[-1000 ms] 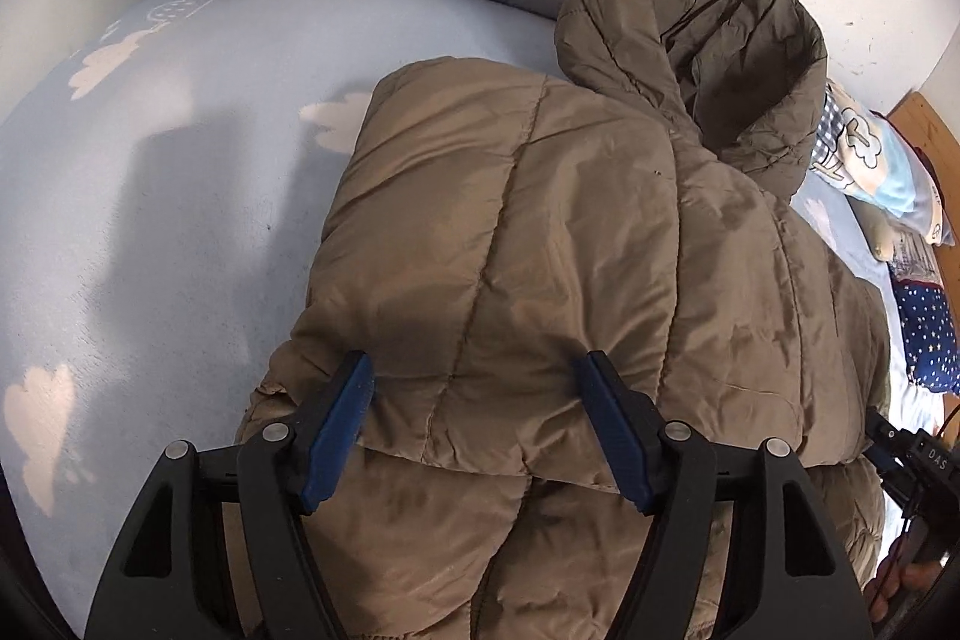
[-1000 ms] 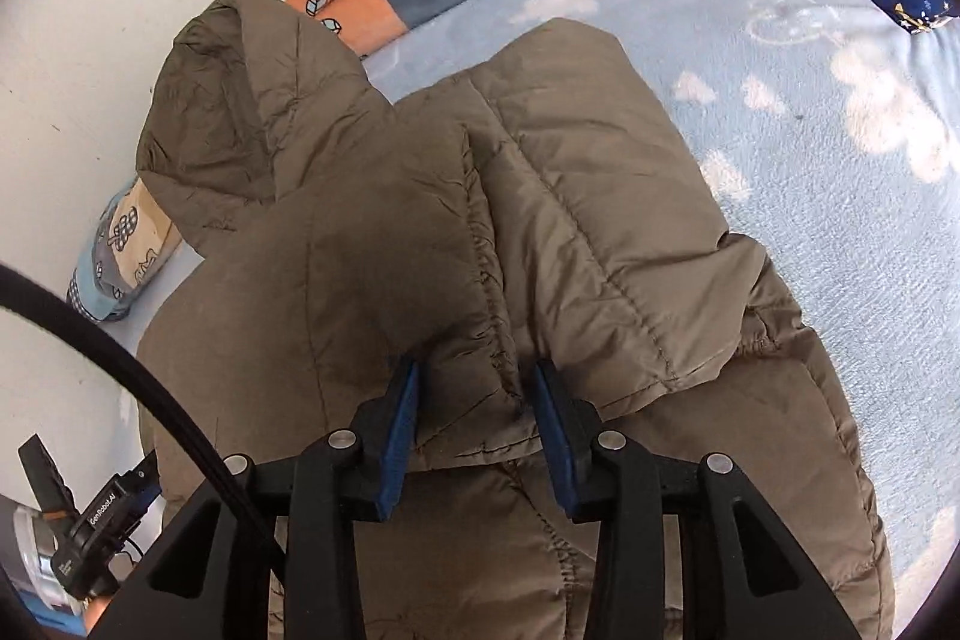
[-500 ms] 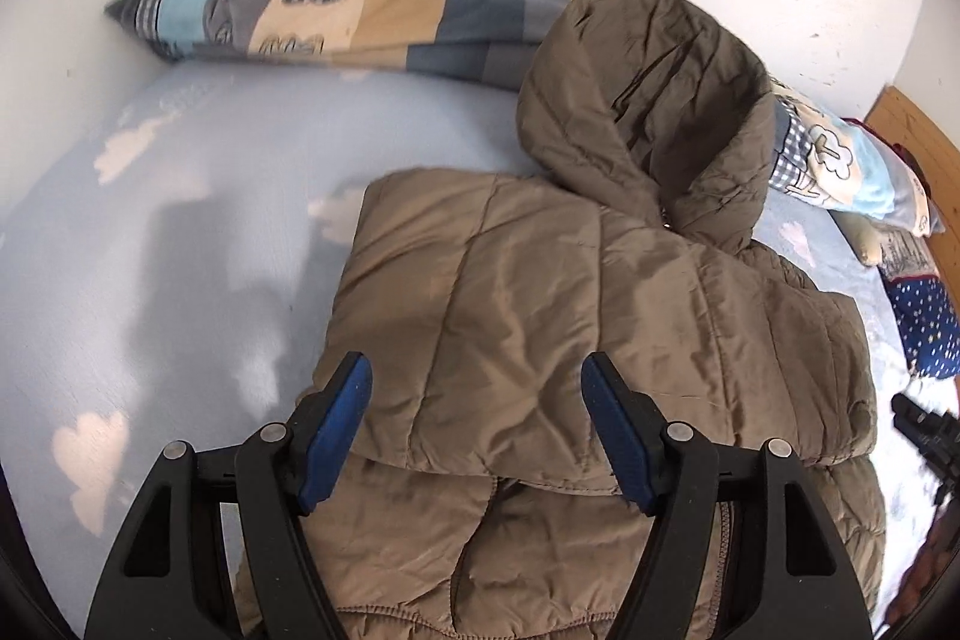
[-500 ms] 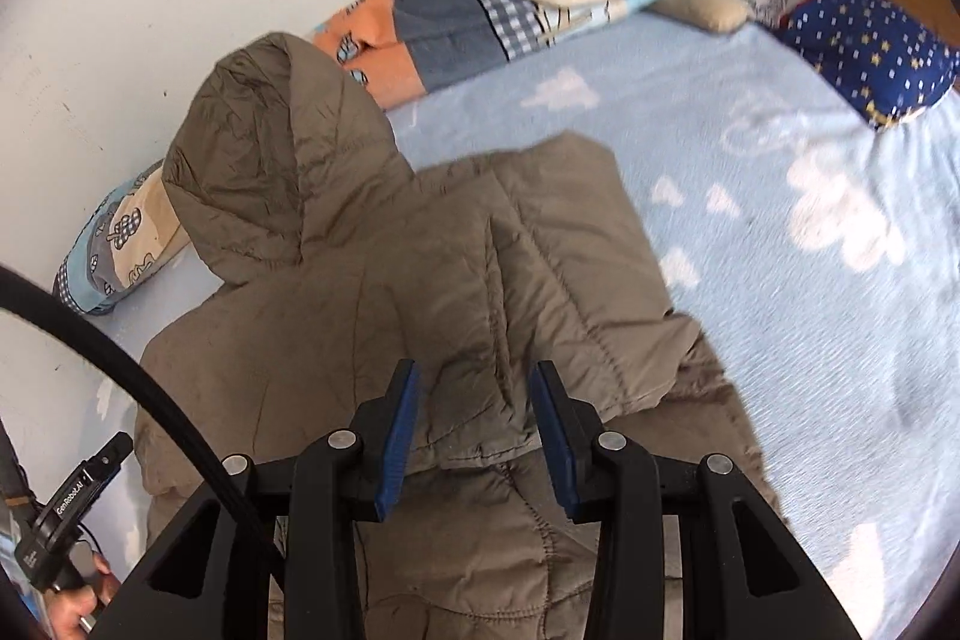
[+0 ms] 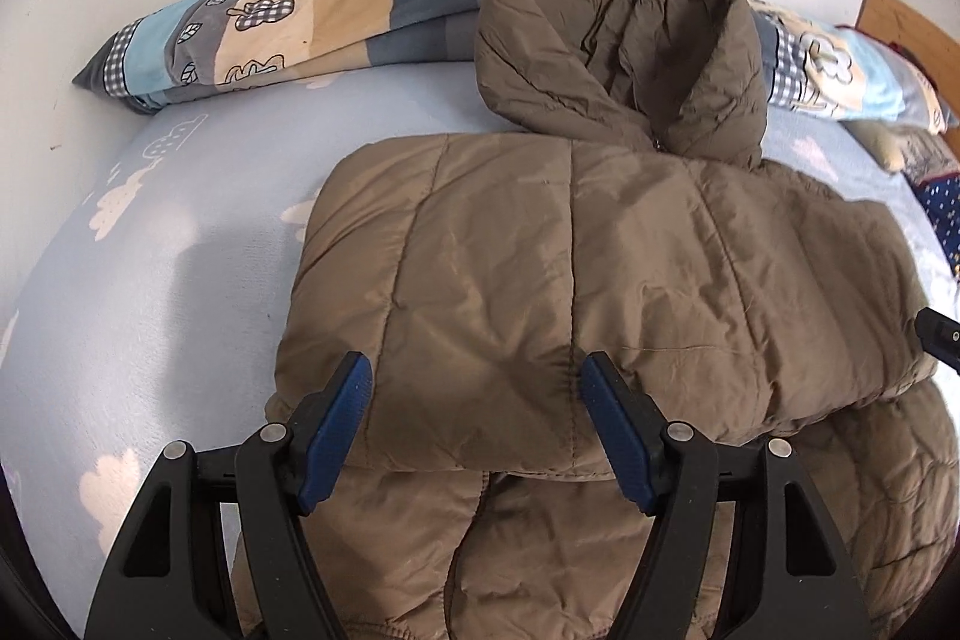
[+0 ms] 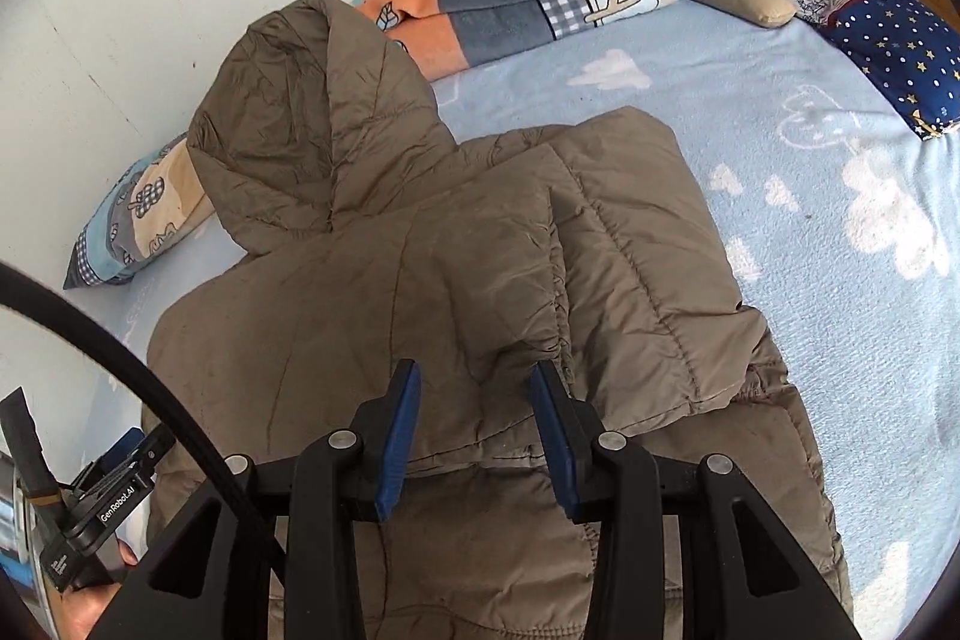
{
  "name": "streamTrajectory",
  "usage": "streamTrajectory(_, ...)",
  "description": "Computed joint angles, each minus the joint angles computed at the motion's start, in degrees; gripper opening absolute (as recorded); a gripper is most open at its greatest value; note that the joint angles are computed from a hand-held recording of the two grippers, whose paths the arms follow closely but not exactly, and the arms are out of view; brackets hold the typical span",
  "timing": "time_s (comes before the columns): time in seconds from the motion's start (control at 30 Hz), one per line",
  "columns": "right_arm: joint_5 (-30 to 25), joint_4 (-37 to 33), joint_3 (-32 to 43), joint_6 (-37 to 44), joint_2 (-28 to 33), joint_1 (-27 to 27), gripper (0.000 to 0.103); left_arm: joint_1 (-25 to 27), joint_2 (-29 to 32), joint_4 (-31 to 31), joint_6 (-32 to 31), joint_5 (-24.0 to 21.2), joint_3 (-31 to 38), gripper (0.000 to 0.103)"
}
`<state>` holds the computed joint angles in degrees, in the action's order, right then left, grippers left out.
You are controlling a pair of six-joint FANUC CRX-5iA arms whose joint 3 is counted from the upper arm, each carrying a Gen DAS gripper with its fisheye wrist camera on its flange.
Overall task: Fold large clothes
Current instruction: 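Grasp the jacket's folded edge with the right tool and smooth it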
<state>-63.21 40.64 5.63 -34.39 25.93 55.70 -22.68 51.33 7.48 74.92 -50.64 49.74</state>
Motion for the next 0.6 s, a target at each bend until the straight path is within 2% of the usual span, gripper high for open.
streamTrajectory(0.2,0.8,-2.0,0.1,1.4,0.8,-0.6,0.042,-0.4,1.0,-1.4,0.1,-1.1,1.5,0.072)
streamTrajectory(0.43,4.0,-2.5,-2.5,-0.6,-0.2,-1.0,0.042,-0.5,1.9,-1.9,0.7,-2.4,2.9,0.075)
streamTrajectory(0.6,3.2,-3.9,-1.3,1.1,0.5,-1.0,0.043,-0.7,2.2,-2.8,1.0,-2.9,3.5,0.075)
